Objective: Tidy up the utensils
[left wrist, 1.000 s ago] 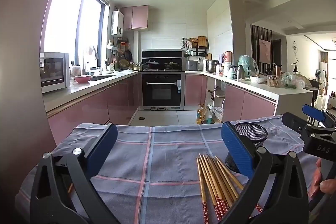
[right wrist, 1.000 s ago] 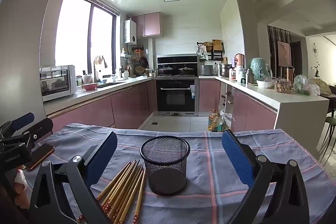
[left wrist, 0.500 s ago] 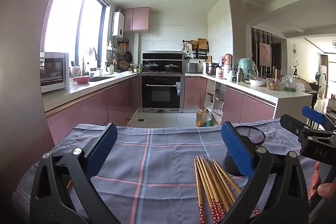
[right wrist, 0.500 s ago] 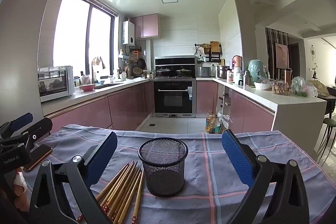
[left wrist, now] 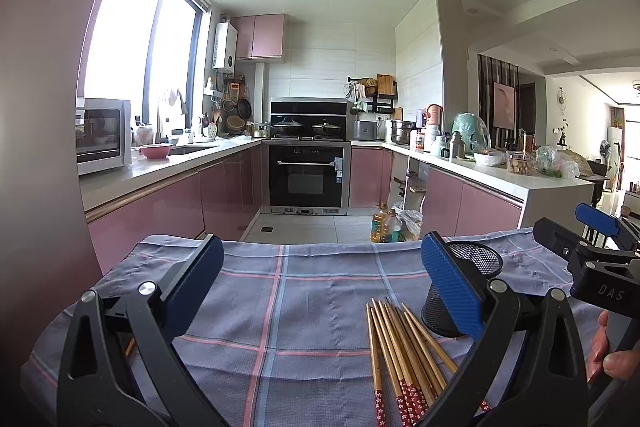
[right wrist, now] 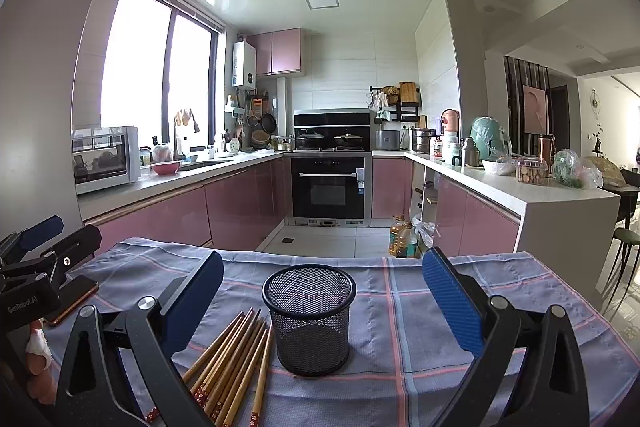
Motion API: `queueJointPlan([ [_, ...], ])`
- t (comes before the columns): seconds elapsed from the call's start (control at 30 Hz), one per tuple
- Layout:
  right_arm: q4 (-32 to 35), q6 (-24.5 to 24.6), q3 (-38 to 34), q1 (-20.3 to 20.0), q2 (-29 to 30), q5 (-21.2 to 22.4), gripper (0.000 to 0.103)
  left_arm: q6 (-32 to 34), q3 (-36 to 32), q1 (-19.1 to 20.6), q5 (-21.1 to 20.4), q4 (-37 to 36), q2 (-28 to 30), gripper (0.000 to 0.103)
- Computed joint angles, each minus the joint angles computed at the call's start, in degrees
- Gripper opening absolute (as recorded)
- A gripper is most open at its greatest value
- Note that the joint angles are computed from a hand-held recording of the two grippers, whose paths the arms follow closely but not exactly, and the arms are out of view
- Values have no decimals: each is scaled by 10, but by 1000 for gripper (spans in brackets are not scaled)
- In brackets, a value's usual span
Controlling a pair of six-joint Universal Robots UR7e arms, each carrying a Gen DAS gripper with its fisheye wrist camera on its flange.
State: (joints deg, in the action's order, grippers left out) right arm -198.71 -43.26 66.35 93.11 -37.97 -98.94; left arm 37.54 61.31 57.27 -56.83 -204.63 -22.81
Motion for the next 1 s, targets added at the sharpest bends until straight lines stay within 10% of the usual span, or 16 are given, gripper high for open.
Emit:
queueJointPlan([
  [1.0, -5, -1, -2, 1, 1, 0, 96, -2, -1, -2, -1, 1, 3, 97],
])
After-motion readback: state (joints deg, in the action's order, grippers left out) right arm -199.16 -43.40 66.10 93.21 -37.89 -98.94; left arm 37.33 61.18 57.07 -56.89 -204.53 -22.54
